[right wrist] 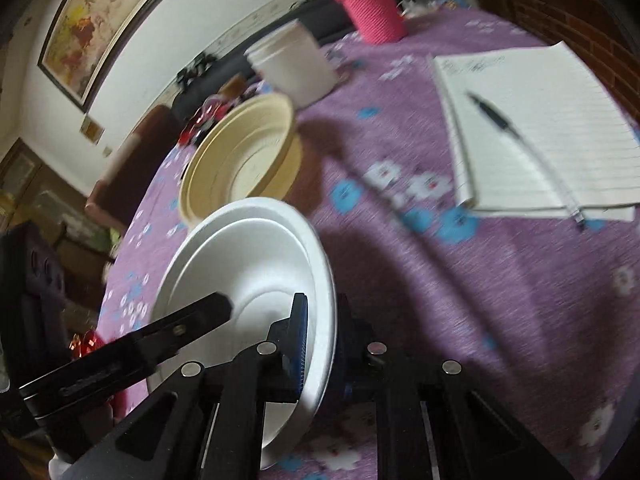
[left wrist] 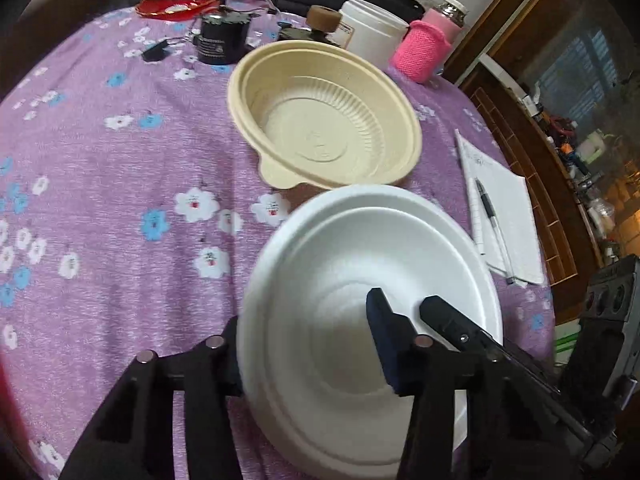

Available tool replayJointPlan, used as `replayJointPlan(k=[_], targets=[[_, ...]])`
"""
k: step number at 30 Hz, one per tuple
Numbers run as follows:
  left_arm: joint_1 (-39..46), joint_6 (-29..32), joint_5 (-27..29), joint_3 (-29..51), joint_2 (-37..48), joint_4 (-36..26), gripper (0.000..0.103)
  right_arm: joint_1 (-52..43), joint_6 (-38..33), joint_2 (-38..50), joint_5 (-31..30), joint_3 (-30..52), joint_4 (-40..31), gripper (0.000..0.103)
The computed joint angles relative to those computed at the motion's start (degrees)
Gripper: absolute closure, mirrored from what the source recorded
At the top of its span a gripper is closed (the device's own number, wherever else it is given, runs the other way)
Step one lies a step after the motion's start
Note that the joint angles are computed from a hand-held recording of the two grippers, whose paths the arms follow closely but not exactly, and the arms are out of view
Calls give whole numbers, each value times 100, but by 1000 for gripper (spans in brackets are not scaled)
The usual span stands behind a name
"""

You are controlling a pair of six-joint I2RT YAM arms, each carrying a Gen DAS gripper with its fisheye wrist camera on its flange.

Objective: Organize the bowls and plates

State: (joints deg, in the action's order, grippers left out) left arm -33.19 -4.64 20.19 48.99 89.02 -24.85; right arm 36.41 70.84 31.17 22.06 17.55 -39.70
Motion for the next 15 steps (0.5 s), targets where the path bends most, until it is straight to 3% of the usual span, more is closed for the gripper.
replayJointPlan(k=[2,4,15], targets=[[-25,53,-178,-21,-63,-18,80,130,70,207,124,64,16,90],[53,117,-147,-60,-148,-52,82,184,75,253,173,94,3,90],[447,274,-453,-493,-1016,-253,82,710,-252,1154,443,244,825,90]])
